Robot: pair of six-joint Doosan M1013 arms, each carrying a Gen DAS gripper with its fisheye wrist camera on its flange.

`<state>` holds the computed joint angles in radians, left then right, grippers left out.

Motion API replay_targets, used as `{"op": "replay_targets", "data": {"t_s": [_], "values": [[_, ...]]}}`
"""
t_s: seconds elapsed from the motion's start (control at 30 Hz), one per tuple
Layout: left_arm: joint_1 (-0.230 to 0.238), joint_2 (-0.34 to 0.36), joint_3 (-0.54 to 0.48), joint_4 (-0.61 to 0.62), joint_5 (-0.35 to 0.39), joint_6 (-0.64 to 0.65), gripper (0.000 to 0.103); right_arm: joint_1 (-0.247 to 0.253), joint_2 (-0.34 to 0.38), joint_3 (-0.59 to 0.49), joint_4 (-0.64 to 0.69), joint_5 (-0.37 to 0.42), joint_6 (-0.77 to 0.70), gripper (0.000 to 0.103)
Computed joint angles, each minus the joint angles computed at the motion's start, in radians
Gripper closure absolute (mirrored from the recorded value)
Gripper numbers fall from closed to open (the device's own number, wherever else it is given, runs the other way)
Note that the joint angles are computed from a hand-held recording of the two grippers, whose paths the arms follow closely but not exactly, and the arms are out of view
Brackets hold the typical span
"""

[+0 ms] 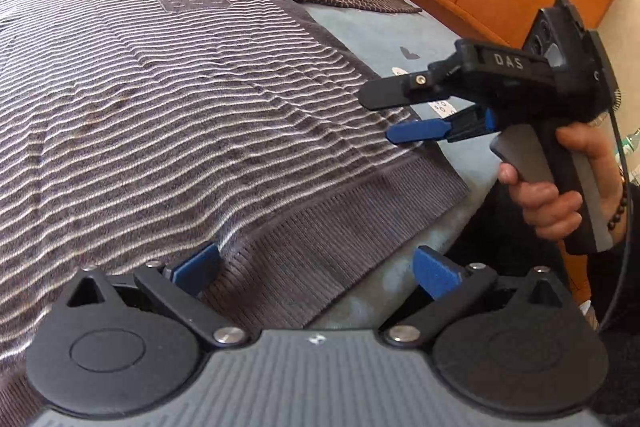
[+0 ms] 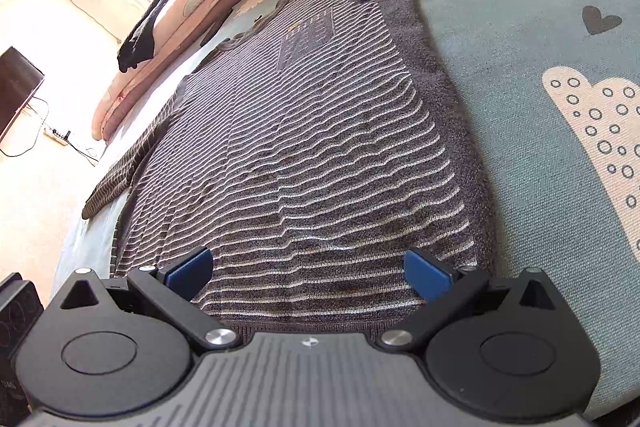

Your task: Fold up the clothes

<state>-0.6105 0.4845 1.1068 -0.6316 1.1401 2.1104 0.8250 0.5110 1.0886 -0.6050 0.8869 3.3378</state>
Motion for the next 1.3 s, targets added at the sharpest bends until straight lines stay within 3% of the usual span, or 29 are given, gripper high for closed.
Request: {"op": "replay_targets", "data": {"t_s": [0.13,0.3,0.43,0.5,0.63,0.73,0.83,0.97,1.2,1.3], "values": [[0.003,0.026,-0.06,0.018,0.057,-0.029,0.001,0.003,-0.012,0.03,-0.037,-0.037,0.051,0.0],[-0.028,0.076,-0.154,0.011,-0.007,0.032,0.001,0.003,-0.015,0.036,-0.046,-0.047,0.063,0.0],[-0.045,0.131,-0.228,0.017,0.071,-0.017,0.001,0.004,-0.011,0.027,-0.035,-0.037,0.03,0.0],[-0.046,0.12,-0.201,0.024,0.093,-0.016,0.001,0.005,-0.013,0.032,-0.043,-0.043,0.039,0.0],[-0.045,0.043,-0.082,0.035,0.066,0.104,0.001,0.007,-0.022,0.053,-0.07,-0.067,0.078,0.0],[-0.049,0.027,-0.077,0.04,0.082,0.141,0.001,0.006,-0.022,0.055,-0.071,-0.072,0.081,0.0],[-0.06,0.017,-0.063,0.018,0.035,0.198,0.001,0.007,-0.018,0.049,-0.076,-0.064,0.08,0.0],[-0.071,0.048,-0.086,0.023,0.078,0.107,0.001,0.011,-0.008,0.029,-0.066,-0.036,0.04,0.0],[-0.031,-0.02,0.013,-0.039,0.016,0.062,0.001,0.013,0.001,0.01,-0.05,-0.011,-0.006,0.0],[0.003,-0.059,0.054,0.016,-0.113,-0.01,0.001,0.015,0.009,-0.005,-0.048,0.011,-0.024,0.0]]}}
